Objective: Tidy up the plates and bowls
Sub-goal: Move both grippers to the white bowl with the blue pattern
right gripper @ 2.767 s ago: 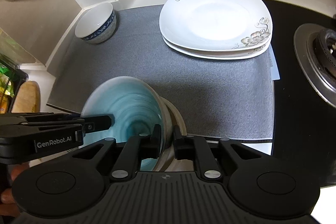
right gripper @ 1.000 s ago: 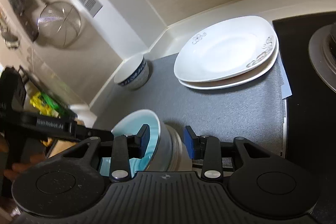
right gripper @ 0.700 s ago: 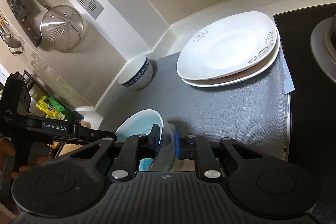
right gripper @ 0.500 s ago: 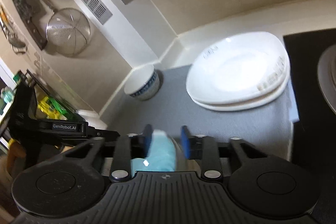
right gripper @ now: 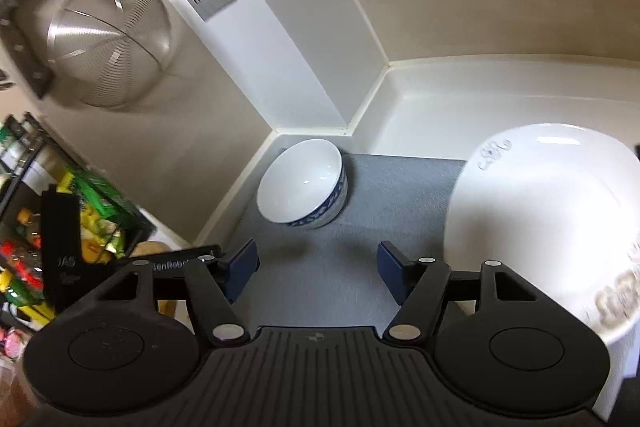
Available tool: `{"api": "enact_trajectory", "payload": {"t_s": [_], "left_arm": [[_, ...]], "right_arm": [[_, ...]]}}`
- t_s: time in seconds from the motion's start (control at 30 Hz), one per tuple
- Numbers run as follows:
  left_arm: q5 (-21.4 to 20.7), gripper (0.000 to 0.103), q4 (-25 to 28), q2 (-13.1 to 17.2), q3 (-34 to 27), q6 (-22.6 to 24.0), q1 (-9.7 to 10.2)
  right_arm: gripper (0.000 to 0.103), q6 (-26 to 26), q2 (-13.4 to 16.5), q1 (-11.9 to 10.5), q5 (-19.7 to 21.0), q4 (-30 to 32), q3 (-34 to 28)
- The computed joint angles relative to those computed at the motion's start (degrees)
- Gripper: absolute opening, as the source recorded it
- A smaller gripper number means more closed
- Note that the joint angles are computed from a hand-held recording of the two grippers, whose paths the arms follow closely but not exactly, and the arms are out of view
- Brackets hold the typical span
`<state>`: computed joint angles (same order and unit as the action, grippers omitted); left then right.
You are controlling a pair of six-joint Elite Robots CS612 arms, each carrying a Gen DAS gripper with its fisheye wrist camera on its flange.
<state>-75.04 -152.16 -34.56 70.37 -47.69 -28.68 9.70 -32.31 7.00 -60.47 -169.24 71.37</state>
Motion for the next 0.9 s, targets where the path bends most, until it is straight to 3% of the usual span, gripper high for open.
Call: {"api": "enact_trajectory", "payload": {"t_s": [0.3,0.6,0.8,0.9], "left_arm": [[-1.4,0.103,3.9,3.2,-5.1,-4.3,1.84],[-2.9,0.102,6.5,5.2,-8.5,-9.7,2.49],[-8.1,0.102,-1.5,2.9,-3.2,-11.0,3.09],[-4.3,0.102,-4.9,2.0,-1.2,-14.0,2.67]], "right_arm": [[0.07,1.3,6.2,2.5,-5.4,13.5,-13.0],[0.07,2.3,12.1,4.0,-11.0,19.7,-23.6],[0.07,3.7,13.7,4.1,-10.7,20.8,-26.2],[0.07,4.3,14.5,4.1,-10.6,21.2,-27.4]]}}
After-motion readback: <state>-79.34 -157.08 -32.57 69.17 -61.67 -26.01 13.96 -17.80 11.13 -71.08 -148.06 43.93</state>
